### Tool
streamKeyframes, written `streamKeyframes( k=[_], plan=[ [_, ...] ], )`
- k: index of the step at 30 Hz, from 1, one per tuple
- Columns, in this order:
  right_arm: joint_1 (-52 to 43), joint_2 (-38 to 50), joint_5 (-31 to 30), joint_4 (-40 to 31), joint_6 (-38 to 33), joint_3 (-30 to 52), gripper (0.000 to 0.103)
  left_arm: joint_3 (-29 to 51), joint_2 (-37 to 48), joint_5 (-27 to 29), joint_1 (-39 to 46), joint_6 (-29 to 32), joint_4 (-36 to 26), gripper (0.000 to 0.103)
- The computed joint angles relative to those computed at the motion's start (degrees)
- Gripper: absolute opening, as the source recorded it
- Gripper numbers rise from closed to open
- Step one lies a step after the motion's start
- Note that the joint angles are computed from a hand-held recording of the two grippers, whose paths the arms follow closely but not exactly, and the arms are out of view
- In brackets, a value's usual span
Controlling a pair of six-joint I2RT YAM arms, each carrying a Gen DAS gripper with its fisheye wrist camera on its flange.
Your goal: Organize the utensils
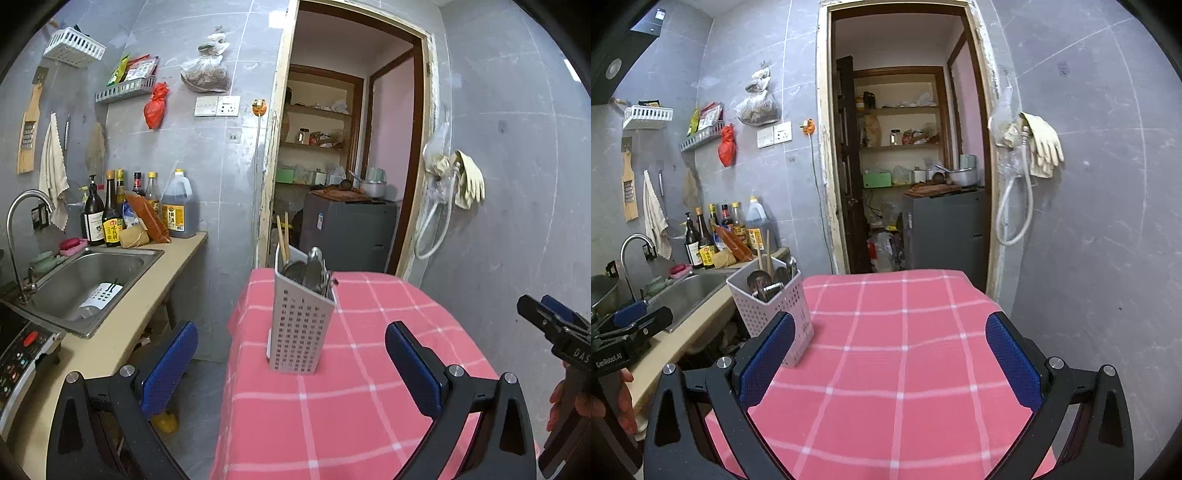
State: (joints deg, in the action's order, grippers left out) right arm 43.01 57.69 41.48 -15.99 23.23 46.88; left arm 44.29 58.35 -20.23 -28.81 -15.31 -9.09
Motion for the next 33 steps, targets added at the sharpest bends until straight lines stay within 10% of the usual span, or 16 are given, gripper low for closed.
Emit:
streamKeyframes(
  k=[10, 33],
  plan=[
    [6.2, -3.7, 8.8, -4.7, 4.8, -3.1, 0.102, -4.4, -3.1, 0.1, -2.3, -2.1, 0.4, 0.102],
    [7.0, -1.0, 7.7, -4.1, 6.3, -3.0, 0.102, -5.8, -3.2, -0.6, -4.2, -1.4, 1.5, 0.102]
  ],
)
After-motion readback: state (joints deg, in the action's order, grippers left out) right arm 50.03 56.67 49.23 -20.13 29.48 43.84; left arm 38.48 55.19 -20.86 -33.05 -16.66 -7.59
